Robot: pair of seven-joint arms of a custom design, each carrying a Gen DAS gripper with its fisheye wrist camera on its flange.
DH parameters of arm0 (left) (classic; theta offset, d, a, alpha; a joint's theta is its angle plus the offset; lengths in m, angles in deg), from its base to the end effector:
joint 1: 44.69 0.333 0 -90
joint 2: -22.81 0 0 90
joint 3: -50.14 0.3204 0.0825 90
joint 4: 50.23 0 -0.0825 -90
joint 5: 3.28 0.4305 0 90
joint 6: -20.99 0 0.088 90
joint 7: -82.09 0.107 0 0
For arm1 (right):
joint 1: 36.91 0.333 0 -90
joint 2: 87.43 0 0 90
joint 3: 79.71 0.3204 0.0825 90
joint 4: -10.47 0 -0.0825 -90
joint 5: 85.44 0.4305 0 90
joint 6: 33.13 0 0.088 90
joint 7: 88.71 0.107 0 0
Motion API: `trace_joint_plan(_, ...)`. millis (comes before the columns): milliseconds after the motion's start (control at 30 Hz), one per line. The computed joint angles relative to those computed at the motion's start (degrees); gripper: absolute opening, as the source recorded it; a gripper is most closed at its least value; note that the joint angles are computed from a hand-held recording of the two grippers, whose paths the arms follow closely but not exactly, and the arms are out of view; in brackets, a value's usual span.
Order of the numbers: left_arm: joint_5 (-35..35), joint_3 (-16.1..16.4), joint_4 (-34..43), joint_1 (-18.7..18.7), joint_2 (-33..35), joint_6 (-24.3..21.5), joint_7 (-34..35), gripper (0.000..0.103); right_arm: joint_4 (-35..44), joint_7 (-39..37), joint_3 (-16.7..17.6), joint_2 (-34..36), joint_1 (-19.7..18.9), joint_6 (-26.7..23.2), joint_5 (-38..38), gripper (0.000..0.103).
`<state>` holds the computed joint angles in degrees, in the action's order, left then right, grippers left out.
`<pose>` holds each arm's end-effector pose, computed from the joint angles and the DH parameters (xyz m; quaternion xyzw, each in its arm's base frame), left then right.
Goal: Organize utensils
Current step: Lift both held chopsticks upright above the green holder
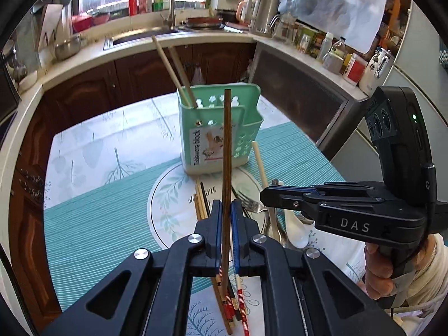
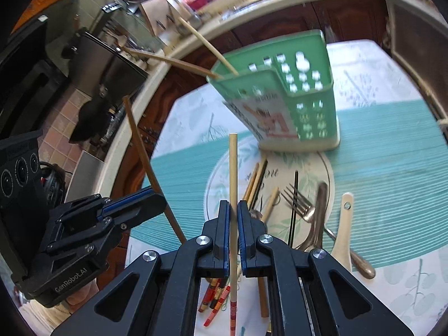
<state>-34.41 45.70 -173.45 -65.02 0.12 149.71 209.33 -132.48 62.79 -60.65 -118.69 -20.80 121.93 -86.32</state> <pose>0.4639 -0.2361 0.6130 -0.3347 0.8829 -0.3267 0.0409 0.3834 0.2867 0.5351 -0.5032 0.7827 -0.0722 0.3590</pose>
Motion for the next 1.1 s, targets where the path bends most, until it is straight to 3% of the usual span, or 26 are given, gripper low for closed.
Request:
trace_joint_plan(167,-0.97,0.42,-2.2,-1.04,-3.65,2.81,1.16,0.004,1.02,0.49,1.55,-4.28,-1.16,-3.42,-2.44,0.006)
trace_joint_plan(600,0.07,1.42,-1.68,-3.14,-6.41,4.28,-0.02,0.004,8.58,-0.45,3.31,-5.9,-4.41,-10.23,-8.37,0.006)
trace_joint_plan(833,1.22,0.7,4.21,-3.44,-3.57,5.89,-2.24,0.004,15.01,-1.87,3.64,-5.57,-7.94,-13.51,-13.43,0.006)
trace_joint_plan(1100,2.53,-1.53,12.04,-3.02,2.07,11.77,-6.08,0.004,21.93,-2.3,3.66,-5.0,-12.83,-14.73,-19.2,0.006)
